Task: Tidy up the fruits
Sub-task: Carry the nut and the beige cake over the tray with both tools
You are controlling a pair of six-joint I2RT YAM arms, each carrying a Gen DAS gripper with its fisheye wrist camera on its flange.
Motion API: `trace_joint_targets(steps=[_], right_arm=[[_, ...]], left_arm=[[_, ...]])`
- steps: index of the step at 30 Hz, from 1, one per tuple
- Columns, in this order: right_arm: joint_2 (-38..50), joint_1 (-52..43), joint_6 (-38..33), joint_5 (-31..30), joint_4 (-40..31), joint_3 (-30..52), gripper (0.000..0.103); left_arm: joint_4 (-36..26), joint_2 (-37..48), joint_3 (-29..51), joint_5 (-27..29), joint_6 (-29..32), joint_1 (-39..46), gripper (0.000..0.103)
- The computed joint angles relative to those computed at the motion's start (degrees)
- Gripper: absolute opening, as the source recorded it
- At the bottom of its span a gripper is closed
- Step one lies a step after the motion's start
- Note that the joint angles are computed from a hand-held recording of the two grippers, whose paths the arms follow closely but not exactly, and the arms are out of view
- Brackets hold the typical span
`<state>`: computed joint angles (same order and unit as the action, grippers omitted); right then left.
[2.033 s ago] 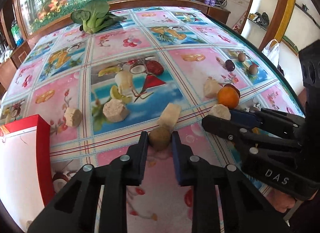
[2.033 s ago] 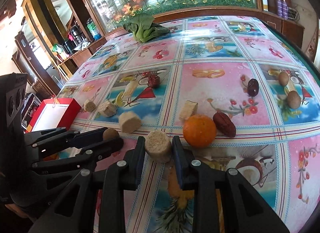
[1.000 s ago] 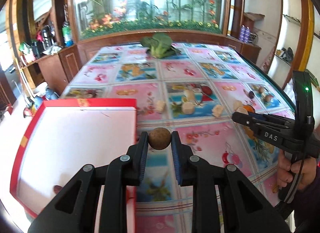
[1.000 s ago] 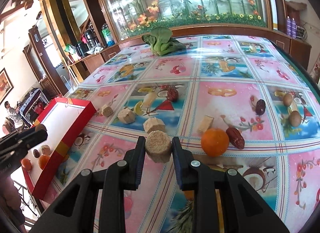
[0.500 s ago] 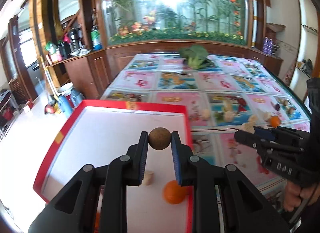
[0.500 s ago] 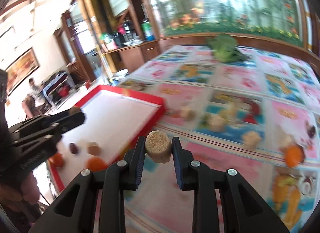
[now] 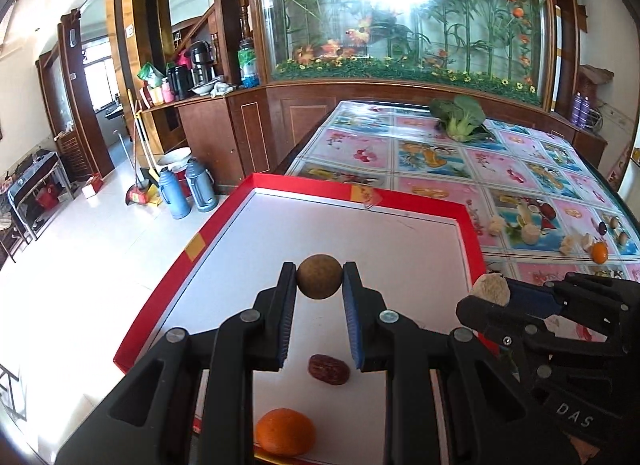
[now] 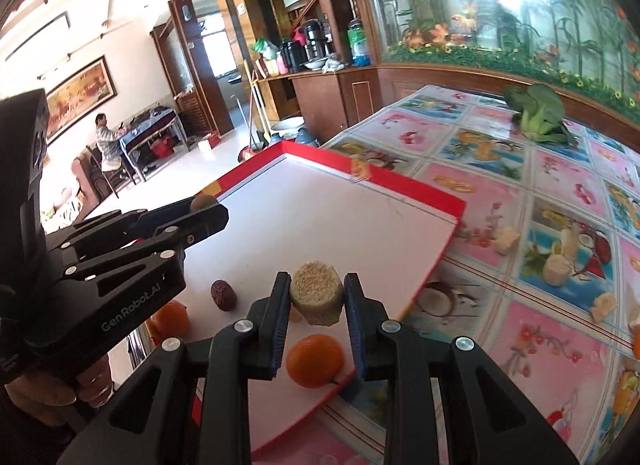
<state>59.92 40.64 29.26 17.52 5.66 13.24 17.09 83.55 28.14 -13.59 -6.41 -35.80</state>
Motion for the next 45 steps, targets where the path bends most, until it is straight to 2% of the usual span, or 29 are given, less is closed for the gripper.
trace_joint_targets(steps=[12, 24, 34, 41, 45], right_arm=[[7.8, 5.9, 2.1, 2.3, 2.9, 1.3, 0.025], [8.5, 7.1, 1.2, 2.9, 3.2, 1.6, 0.026], [14.1, 4.4, -3.5, -0.4, 5.9, 5.4, 0.026], [23.3, 0.9, -6.5, -6.0, 6.2, 11.7, 0.025], [25.3, 1.5, -6.8, -5.0, 4.6, 13.8, 0.026]], left_arm=[[1.8, 2.4, -1.3, 2.2, 0.2, 3.4, 0.025], [0.6, 6.8, 0.2, 2.1, 0.2, 6.1, 0.025], [-0.4, 6.6, 0.5, 1.5, 0.5, 6.3, 0.025], [-0.5, 7.7, 1.0, 1.0, 0.7, 9.4, 0.025], [-0.7, 9.5, 1.7, 0.7, 0.7, 10.1, 0.025]])
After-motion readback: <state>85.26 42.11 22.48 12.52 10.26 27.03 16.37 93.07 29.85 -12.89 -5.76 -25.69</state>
